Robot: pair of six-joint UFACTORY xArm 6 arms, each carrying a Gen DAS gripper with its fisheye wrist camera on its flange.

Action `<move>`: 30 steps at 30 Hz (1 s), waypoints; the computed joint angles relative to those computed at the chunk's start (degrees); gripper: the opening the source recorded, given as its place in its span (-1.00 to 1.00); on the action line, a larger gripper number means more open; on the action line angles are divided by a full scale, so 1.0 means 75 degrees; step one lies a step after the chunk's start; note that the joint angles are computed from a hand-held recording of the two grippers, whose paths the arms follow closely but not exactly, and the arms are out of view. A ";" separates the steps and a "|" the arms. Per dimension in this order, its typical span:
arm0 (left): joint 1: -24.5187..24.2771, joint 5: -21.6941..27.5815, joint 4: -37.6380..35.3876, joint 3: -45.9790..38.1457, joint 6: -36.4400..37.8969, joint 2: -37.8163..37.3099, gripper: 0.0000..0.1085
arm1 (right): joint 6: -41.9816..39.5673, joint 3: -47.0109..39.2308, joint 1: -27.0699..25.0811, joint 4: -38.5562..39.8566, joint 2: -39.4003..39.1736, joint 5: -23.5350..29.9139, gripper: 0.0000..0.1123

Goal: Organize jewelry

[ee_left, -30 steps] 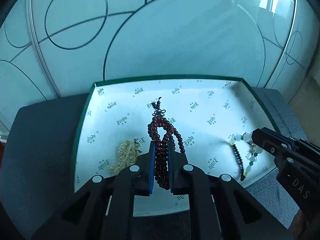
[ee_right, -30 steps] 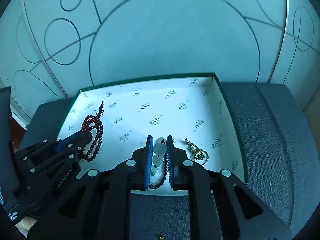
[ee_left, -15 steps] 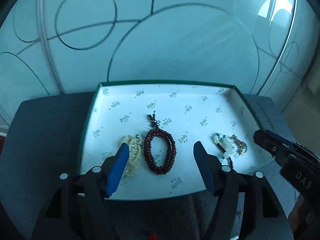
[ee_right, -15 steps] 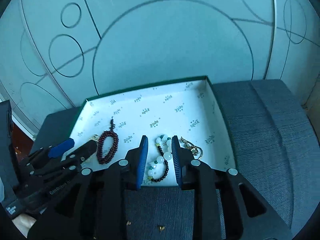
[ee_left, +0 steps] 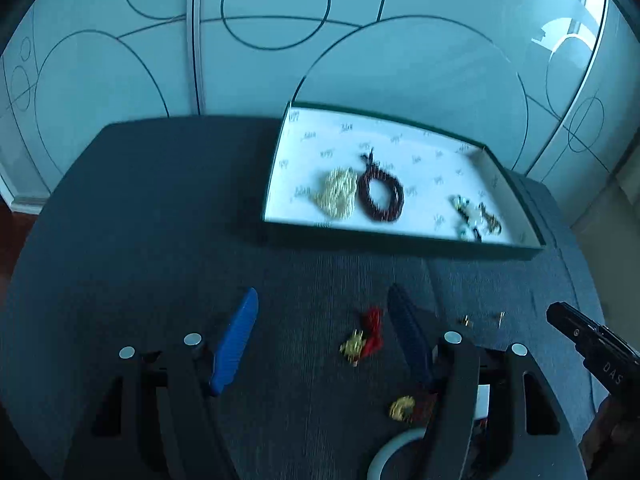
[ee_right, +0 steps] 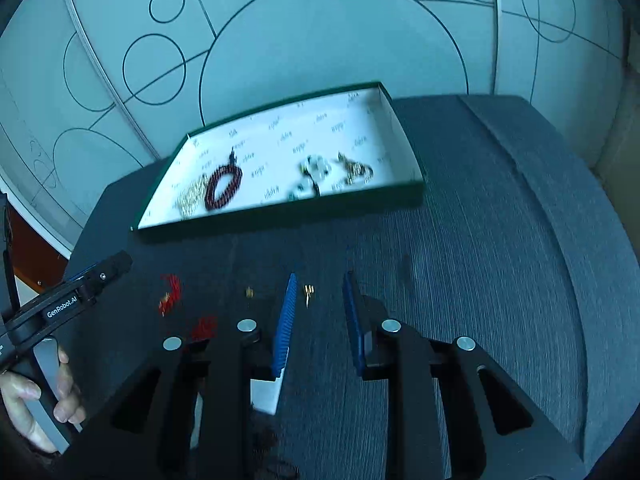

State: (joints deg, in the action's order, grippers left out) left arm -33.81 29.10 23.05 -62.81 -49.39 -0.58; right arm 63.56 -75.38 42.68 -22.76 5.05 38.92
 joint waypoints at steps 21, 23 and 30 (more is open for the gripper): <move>-0.0264 -0.0386 -0.0264 -0.0033 0.0727 0.0605 -0.05 | 0.0381 0.0534 0.0147 0.0024 -0.0167 -0.0163 -0.57; -0.0266 -0.0376 -0.0224 -0.0062 0.0714 0.0659 -0.05 | 0.0365 0.0524 0.0149 0.0042 -0.0147 -0.0189 -0.57; -0.0329 -0.0149 0.0662 -0.0268 0.0267 0.0814 -0.47 | 0.0255 0.0495 0.0132 0.0187 -0.0065 -0.0218 -0.57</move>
